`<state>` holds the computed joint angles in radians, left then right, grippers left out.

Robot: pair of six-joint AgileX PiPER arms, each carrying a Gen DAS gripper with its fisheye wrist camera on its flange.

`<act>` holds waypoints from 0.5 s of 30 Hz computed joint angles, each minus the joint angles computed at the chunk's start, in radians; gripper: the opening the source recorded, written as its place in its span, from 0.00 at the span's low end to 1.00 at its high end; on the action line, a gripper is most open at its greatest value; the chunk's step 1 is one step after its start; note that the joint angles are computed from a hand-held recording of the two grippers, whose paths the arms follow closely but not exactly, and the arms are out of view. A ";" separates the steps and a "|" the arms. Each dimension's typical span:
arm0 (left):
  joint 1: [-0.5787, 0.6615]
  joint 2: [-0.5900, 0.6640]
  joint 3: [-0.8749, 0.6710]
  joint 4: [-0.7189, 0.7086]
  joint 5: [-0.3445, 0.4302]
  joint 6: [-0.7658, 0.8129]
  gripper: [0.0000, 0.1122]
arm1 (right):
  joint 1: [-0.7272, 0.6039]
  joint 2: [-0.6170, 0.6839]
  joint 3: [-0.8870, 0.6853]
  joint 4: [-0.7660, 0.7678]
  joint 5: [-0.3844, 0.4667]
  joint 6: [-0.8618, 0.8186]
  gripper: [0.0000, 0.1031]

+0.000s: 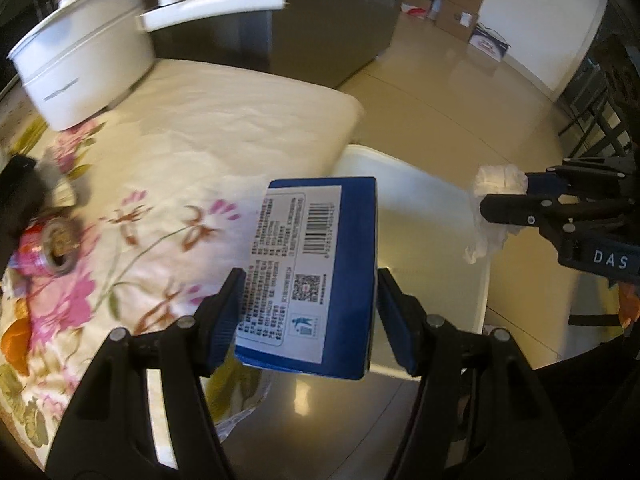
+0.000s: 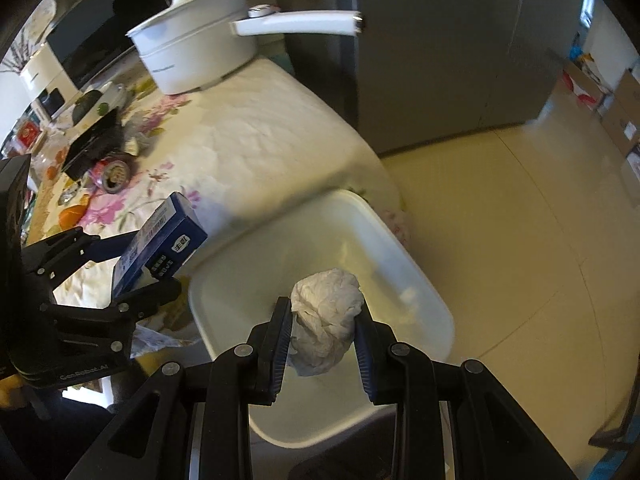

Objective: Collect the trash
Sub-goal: 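Carry both items to the white bin and open both grippers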

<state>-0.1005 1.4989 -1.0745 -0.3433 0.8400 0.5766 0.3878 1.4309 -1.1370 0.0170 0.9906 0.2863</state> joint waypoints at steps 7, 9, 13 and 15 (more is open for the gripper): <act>-0.111 0.021 0.018 0.116 -0.092 -0.106 0.73 | -0.073 -0.049 0.076 0.014 -0.003 -0.043 0.30; -0.150 -0.005 0.052 0.211 -0.160 -0.179 0.83 | -0.088 -0.056 0.083 0.019 -0.001 -0.050 0.30; -0.152 -0.005 0.053 0.268 -0.158 -0.211 0.85 | -0.109 -0.064 0.087 0.029 -0.001 -0.069 0.30; -0.137 -0.003 0.052 0.264 -0.150 -0.200 0.86 | -0.108 -0.062 0.084 0.029 -0.002 -0.069 0.30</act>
